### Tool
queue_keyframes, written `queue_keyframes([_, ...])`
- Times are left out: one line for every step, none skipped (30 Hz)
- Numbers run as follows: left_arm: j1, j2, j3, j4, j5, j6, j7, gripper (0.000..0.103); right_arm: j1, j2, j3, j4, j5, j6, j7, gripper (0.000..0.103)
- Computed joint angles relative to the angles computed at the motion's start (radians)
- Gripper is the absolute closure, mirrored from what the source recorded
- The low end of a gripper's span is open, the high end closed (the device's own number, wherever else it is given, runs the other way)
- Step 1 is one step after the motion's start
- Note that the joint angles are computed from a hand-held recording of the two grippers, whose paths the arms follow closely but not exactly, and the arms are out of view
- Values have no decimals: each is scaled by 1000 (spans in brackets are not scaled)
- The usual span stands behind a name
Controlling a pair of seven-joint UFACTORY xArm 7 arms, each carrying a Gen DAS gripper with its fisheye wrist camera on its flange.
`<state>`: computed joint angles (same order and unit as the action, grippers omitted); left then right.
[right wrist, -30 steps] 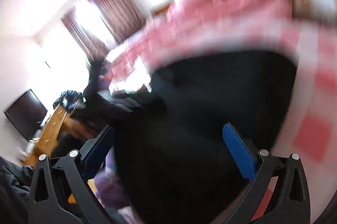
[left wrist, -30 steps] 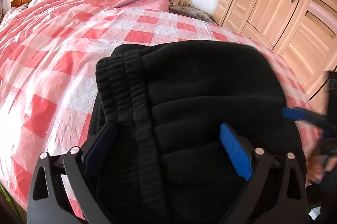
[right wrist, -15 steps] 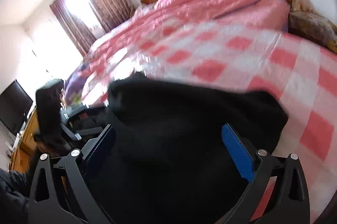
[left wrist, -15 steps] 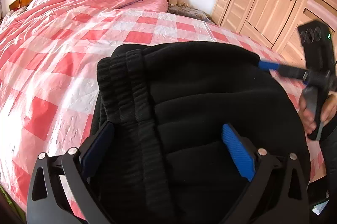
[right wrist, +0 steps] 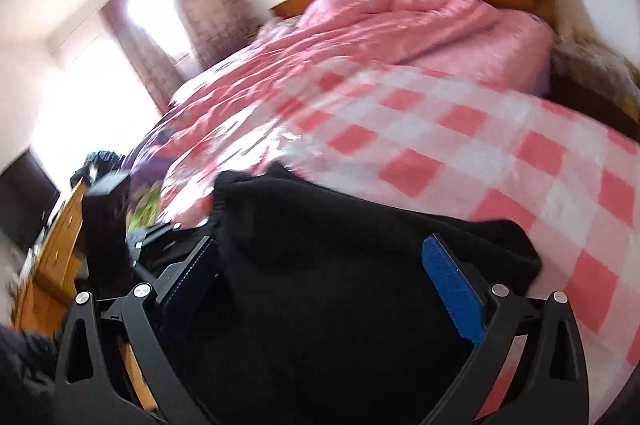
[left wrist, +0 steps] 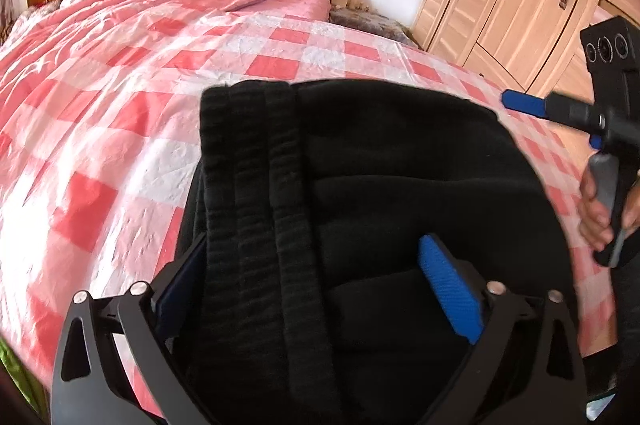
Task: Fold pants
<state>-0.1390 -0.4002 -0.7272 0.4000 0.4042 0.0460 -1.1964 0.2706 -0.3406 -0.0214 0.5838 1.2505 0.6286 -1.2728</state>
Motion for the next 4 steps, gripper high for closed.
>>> queue_keyframes([-53,-8,54,-10,4,-7,-1,4,4,21,-7,17,-6,33,-8,4])
queue_keyframes([-98,-22,94,-26,-35,-11,23,4,-6,57,4,41,-12,43,8,4])
queue_keyframes([-120,-20,112,-28,-56,-3,38,4,3,105,3,63,-54,19,58,4])
queue_keyframes([-158,-8,152,-32,-74,8,63,5,-24,185,44,97,-127,-47,149,5])
